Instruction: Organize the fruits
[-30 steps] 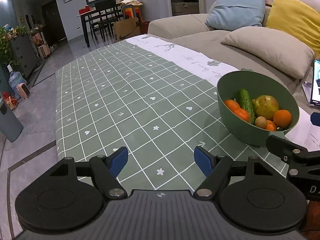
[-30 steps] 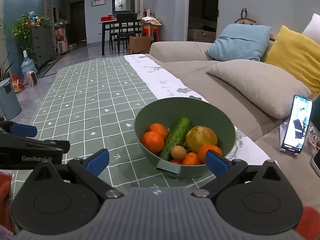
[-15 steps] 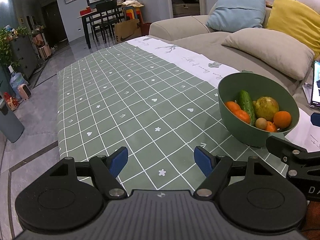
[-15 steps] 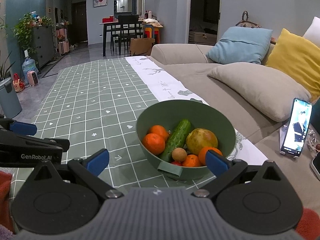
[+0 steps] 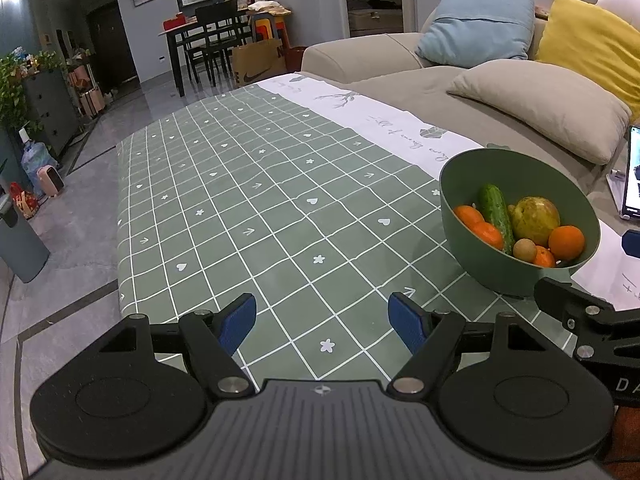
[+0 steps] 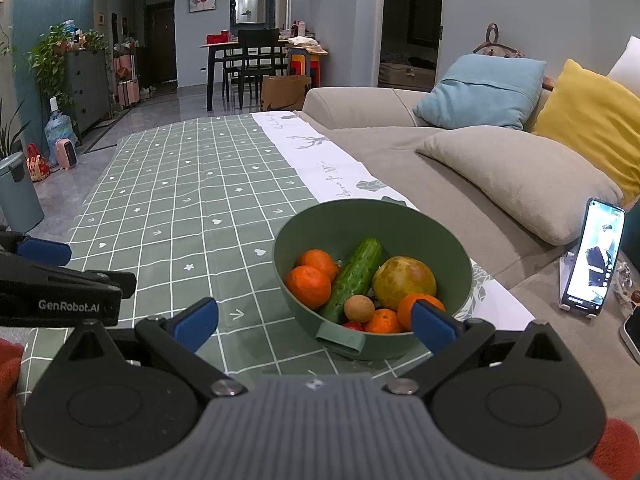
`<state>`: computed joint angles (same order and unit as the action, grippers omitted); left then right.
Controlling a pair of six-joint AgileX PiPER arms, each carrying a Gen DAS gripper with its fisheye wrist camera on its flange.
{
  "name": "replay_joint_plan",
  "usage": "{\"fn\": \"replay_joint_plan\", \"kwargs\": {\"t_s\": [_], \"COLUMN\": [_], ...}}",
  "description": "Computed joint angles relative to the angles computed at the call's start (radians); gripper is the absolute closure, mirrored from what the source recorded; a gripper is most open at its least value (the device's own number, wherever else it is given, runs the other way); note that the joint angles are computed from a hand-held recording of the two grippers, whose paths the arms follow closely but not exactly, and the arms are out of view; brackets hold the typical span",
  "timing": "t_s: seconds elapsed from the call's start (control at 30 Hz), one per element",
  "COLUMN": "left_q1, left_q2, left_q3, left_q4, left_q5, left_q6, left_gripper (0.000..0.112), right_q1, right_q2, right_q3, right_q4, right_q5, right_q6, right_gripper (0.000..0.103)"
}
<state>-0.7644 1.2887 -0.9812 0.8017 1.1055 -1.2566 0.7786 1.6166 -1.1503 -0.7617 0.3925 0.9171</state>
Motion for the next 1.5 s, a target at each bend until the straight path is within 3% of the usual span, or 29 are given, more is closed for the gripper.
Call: {"fn": "replay_joint_plan", "kwargs": {"t_s": [1.5], "left_q1": [0.002], "left_q2": [-0.007], "left_q3": [-0.001], "left_q4": [0.003], "left_q5": [0.004], "left_q6": [0.01], "left_gripper": [0.025], "right_q1": [-0.002], "right_q2": [0.001], "right_q3": [0.004], "right_q4": [-0.015], "right_q5": [-0.009], "right_q6": [0.012], "right_gripper": [0.005]}}
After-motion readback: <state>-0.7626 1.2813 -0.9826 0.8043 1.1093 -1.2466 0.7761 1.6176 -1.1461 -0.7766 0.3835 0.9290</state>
